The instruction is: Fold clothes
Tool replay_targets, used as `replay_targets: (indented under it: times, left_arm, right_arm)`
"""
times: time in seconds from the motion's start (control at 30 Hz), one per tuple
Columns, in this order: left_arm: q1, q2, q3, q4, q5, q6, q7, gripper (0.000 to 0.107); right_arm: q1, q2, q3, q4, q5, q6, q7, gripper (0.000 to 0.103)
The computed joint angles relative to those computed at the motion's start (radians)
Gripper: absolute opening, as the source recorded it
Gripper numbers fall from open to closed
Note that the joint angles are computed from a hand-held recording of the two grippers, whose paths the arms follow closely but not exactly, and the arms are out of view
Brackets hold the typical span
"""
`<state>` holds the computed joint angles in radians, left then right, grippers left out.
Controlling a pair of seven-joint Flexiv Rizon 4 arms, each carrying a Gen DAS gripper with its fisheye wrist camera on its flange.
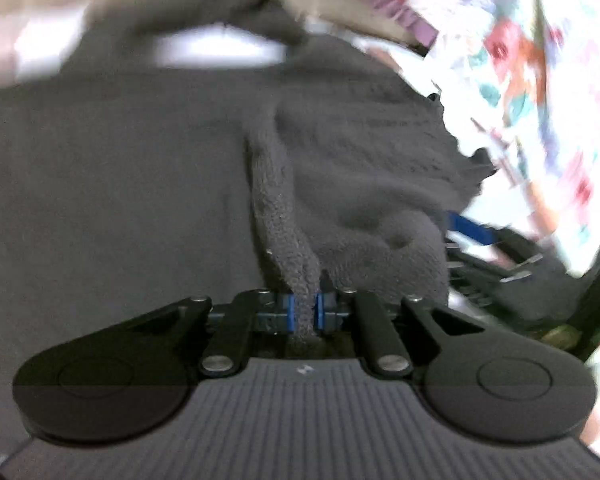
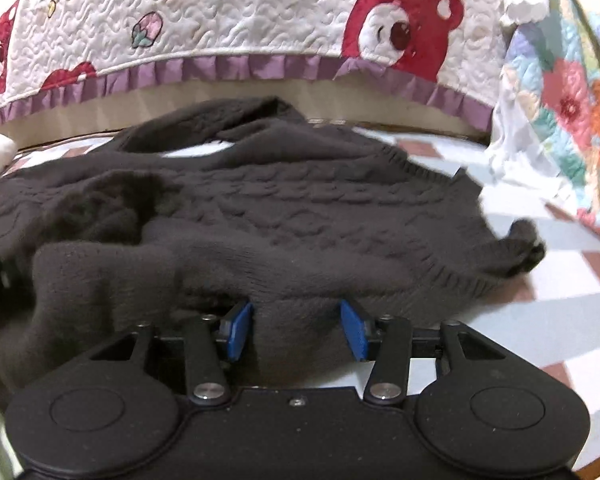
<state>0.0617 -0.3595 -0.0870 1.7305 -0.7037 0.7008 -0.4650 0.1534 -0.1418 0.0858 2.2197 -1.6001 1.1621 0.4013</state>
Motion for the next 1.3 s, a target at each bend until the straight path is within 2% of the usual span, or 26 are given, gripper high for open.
replay_targets:
  times: [0.07, 0.13, 0.17, 0.2, 0.27, 0.3, 0.4, 0.43, 0.47, 0.53, 0.67, 0.77, 0.8, 0.9, 0.93, 0.97, 1.03, 1.1, 1.17, 1.2, 1.23, 1.27, 1.3]
  left_arm:
    - [-0.032, 0.005, -0.002, 0.009, 0.045, 0.229, 0.137, 0.009]
    - [-0.049, -0.015, -0.01, 0.007, 0.095, 0.429, 0.222, 0.009]
    - [-0.048, -0.03, -0.014, -0.005, 0.119, 0.484, 0.238, 0.009]
    - [-0.041, -0.047, -0.015, -0.028, 0.138, 0.483, 0.225, 0.01]
    - [-0.024, -0.081, -0.021, -0.072, 0.149, 0.443, 0.175, 0.013]
    - [-0.019, -0.098, -0.026, -0.08, 0.152, 0.441, 0.157, 0.017]
    - [-0.009, -0.138, -0.044, -0.079, 0.16, 0.488, 0.122, 0.035]
    - [-0.006, -0.147, -0.05, -0.074, 0.164, 0.508, 0.113, 0.038]
    - [-0.003, -0.157, -0.055, -0.07, 0.169, 0.527, 0.104, 0.041]
    - [0.007, -0.157, -0.054, -0.073, 0.172, 0.502, 0.058, 0.046]
    - [0.031, -0.141, -0.051, -0.084, 0.158, 0.416, -0.03, 0.052]
    - [0.068, -0.094, -0.083, -0.043, 0.106, 0.366, 0.033, 0.057]
    - [0.078, -0.073, -0.094, -0.018, 0.082, 0.354, 0.078, 0.057]
    - [0.088, -0.014, -0.107, 0.057, 0.012, 0.319, 0.241, 0.064]
    - [0.085, 0.004, -0.107, 0.084, -0.004, 0.318, 0.305, 0.069]
    - [0.071, 0.018, -0.103, 0.116, -0.011, 0.344, 0.363, 0.07]
    - [0.029, 0.033, -0.086, 0.177, 0.0, 0.439, 0.458, 0.074]
    - [-0.008, 0.036, -0.075, 0.222, 0.035, 0.537, 0.514, 0.074]
    - [-0.023, 0.032, -0.066, 0.224, 0.044, 0.554, 0.484, 0.075]
    - [-0.033, 0.027, -0.052, 0.213, 0.069, 0.551, 0.449, 0.08]
    - [-0.04, 0.022, -0.039, 0.201, 0.094, 0.55, 0.416, 0.084]
    - [-0.043, 0.017, -0.029, 0.188, 0.119, 0.545, 0.388, 0.086]
    - [-0.043, 0.012, -0.019, 0.173, 0.144, 0.533, 0.363, 0.09]
  right_arm:
    - [0.002, 0.02, 0.009, 0.016, 0.036, -0.009, -0.024, 0.014]
    - [0.024, 0.052, 0.031, 0.043, 0.101, -0.063, -0.071, 0.013]
    - [0.036, 0.068, 0.042, 0.055, 0.132, -0.091, -0.093, 0.013]
    - [0.04, 0.088, 0.048, 0.072, 0.148, -0.095, -0.082, 0.013]
    - [0.026, 0.119, 0.042, 0.104, 0.158, -0.034, 0.004, 0.013]
    - [0.012, 0.129, 0.034, 0.123, 0.161, 0.011, 0.058, 0.013]
    - [-0.008, 0.129, 0.03, 0.153, 0.218, 0.085, 0.099, 0.014]
    - [-0.008, 0.123, 0.031, 0.153, 0.215, 0.093, 0.099, 0.016]
    - [-0.007, 0.117, 0.031, 0.153, 0.21, 0.099, 0.1, 0.021]
    - [0.014, 0.113, 0.046, 0.142, 0.207, 0.043, 0.1, 0.03]
    - [0.046, 0.092, 0.052, 0.105, 0.155, -0.018, 0.114, 0.068]
    - [0.024, 0.044, 0.015, 0.078, 0.04, 0.056, 0.189, 0.074]
    - [-0.001, 0.026, 0.0, 0.082, 0.043, 0.125, 0.242, 0.074]
    - [-0.039, 0.05, -0.008, 0.102, 0.0, 0.137, 0.421, 0.074]
    - [-0.039, 0.052, -0.003, 0.103, 0.01, 0.12, 0.419, 0.074]
    - [-0.037, 0.054, 0.004, 0.105, 0.031, 0.102, 0.406, 0.074]
    - [0.013, 0.039, 0.035, 0.09, 0.165, -0.036, 0.252, 0.074]
    - [0.053, 0.014, 0.041, 0.061, 0.217, -0.119, 0.155, 0.074]
    - [0.078, 0.007, 0.037, 0.044, 0.224, -0.167, 0.092, 0.074]
    - [0.079, 0.014, 0.029, 0.048, 0.182, -0.169, 0.071, 0.073]
    - [0.062, 0.037, 0.02, 0.068, 0.154, -0.138, 0.074, 0.07]
    - [0.043, 0.06, 0.012, 0.087, 0.124, -0.107, 0.078, 0.059]
    - [0.022, 0.082, 0.006, 0.105, 0.094, -0.075, 0.083, 0.056]
